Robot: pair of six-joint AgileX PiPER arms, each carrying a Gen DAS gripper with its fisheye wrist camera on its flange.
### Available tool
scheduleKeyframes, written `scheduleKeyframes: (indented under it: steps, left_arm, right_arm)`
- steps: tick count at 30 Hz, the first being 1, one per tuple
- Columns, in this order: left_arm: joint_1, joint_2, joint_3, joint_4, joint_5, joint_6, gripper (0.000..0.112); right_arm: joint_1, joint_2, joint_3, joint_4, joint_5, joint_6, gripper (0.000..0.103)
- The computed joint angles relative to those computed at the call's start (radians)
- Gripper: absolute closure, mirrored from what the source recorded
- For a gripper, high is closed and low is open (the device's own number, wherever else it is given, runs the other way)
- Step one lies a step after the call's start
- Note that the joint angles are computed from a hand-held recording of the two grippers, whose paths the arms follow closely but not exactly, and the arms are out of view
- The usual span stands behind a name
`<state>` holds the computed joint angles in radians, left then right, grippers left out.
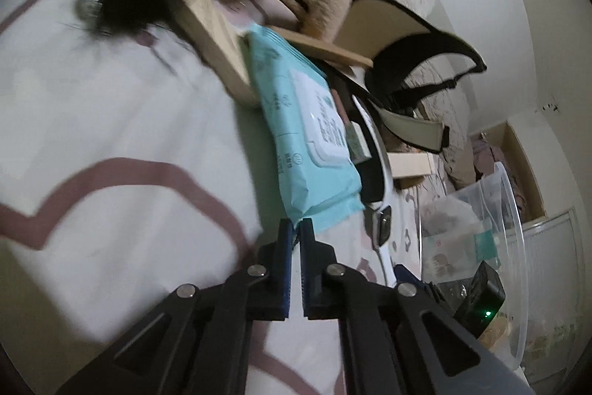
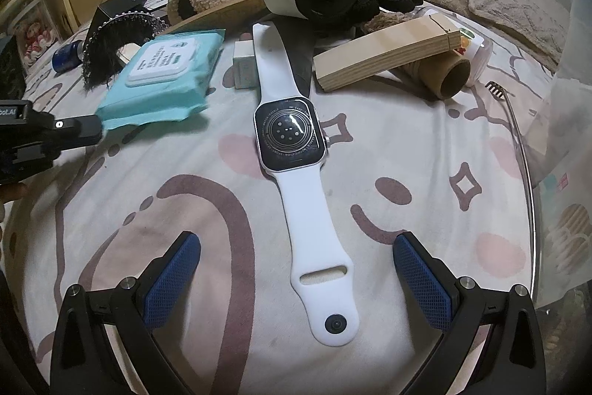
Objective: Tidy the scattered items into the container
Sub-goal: 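Lower the left tool onto the blue wipes pack while the right tool approaches the white watch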
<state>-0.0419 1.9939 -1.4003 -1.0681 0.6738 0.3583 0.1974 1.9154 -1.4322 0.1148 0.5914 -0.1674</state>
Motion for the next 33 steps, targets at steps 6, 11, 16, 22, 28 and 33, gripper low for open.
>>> scheduleKeyframes:
  steps: [6, 11, 16, 22, 28, 33]
  left_arm:
    - [0.040, -0.092, 0.076, 0.075, -0.074, -0.020, 0.109]
    - [0.064, -0.154, 0.099, 0.280, -0.187, -0.165, 0.111]
    - [0.001, -0.158, 0.070, 0.575, -0.235, -0.346, 0.107]
    - [-0.150, -0.141, 0.011, 0.909, -0.263, -0.516, 0.026]
    - [-0.274, -0.021, -0.151, 1.275, -0.171, -0.779, 0.009]
    - [-0.313, 0.070, -0.267, 1.278, -0.094, -0.747, 0.009]
  right_arm:
    - [0.003, -0.002, 0.001, -0.005, -0.002, 0.006, 0.000]
    - [0.001, -0.003, 0.003, -0.007, -0.004, 0.004, 0.000]
    - [0.002, -0.002, 0.001, -0.012, -0.004, 0.007, 0.000]
    - [0.001, -0.002, 0.002, -0.011, -0.004, 0.005, 0.000]
    - [0.000, -0.003, 0.004, -0.010, -0.005, 0.003, 0.000]
    - [0.000, -0.003, 0.004, -0.011, -0.005, 0.004, 0.000]
